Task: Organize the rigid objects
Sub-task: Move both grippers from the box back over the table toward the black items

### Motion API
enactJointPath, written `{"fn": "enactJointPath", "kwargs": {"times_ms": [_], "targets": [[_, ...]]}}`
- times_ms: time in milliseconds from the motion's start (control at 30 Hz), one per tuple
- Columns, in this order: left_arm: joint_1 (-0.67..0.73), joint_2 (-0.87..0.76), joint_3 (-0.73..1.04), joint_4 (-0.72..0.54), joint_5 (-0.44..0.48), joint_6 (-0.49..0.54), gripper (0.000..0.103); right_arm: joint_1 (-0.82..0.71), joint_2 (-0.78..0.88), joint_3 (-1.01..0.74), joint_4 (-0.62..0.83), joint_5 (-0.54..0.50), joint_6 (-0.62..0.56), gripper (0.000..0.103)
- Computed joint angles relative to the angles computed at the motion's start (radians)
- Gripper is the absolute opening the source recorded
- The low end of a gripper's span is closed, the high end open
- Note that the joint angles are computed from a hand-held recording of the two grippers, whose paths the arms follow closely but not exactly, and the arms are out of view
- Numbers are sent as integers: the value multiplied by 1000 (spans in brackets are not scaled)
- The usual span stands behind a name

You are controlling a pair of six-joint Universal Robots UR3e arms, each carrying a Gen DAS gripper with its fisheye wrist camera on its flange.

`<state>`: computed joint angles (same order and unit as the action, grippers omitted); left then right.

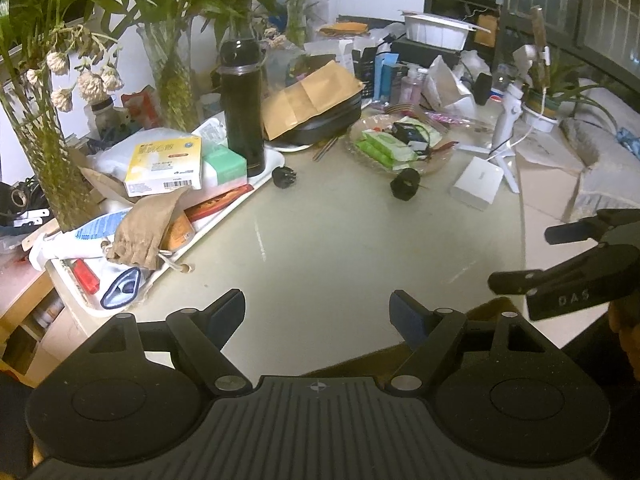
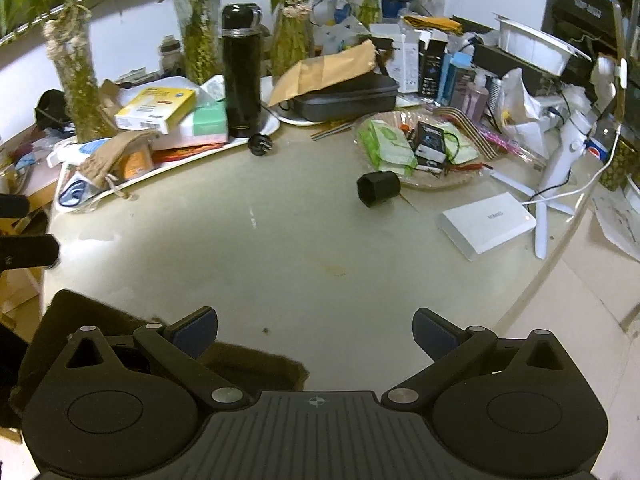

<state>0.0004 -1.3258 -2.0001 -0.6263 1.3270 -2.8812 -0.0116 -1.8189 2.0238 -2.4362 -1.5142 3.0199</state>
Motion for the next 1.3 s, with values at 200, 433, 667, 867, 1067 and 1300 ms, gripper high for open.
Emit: {"fn": "enactJointPath", "kwargs": {"times_ms": [200, 433, 667, 867, 1067, 1300], "targets": [[13, -45, -1, 39, -5, 15, 79, -34, 57, 5, -63, 21, -19, 103], [25, -100, 4, 90, -19, 33, 79, -65, 140, 7, -165, 68, -63, 103], [32, -162, -1, 165, -39, 43, 79, -94, 234, -4, -270, 103, -106, 103], [35, -221, -27, 286, -54, 54, 79, -106, 330, -38, -337, 118, -137, 103], [54, -261, -51, 378, -89, 30, 79, -121, 431, -83, -398, 138, -179, 103], [73, -282, -57, 407, -109, 14, 79, -135, 538, -145, -441, 176, -240, 103]]}}
